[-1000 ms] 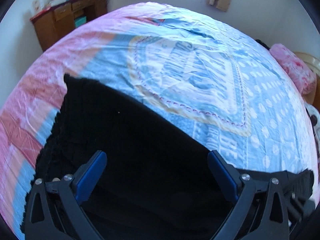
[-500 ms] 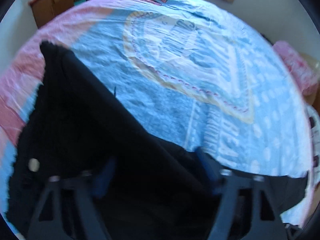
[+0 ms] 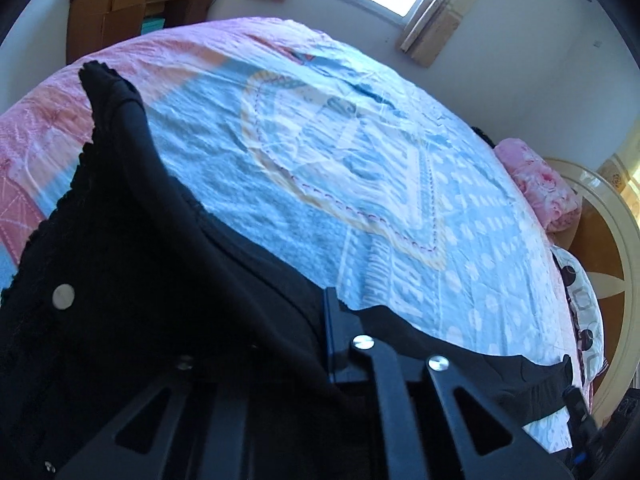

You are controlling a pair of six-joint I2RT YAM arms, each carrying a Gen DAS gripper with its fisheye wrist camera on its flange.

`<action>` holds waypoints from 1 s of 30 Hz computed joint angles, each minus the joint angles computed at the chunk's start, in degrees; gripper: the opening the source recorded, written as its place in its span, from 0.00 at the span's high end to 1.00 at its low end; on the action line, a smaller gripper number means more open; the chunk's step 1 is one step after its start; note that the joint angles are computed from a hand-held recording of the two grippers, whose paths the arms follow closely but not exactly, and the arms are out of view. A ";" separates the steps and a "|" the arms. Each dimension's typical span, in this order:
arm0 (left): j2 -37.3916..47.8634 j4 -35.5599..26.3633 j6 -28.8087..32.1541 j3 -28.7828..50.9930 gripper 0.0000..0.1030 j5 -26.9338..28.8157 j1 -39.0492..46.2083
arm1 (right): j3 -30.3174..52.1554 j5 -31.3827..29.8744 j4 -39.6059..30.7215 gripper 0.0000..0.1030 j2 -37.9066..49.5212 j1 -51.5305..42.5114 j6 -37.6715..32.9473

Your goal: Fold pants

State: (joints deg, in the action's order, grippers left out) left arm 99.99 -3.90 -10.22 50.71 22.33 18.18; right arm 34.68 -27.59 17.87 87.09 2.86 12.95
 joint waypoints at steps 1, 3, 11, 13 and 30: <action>-1.53 0.59 0.28 -1.33 0.90 0.04 0.16 | -1.45 -1.78 -0.65 0.81 -2.37 -4.61 1.03; -4.10 1.14 0.94 -3.43 0.90 -0.17 0.43 | -2.28 -4.17 -2.36 0.41 -4.32 -13.11 2.64; -12.18 1.10 3.03 -9.50 0.86 -0.74 1.36 | 19.40 1.94 -21.87 0.28 11.07 -35.43 6.38; -12.59 0.80 3.63 -9.83 0.86 -1.09 1.38 | 29.28 3.96 -27.87 0.28 17.66 -36.00 6.49; -9.17 -2.52 4.59 -4.37 0.83 -2.10 1.18 | 81.89 29.29 -70.19 0.95 50.93 -32.21 5.98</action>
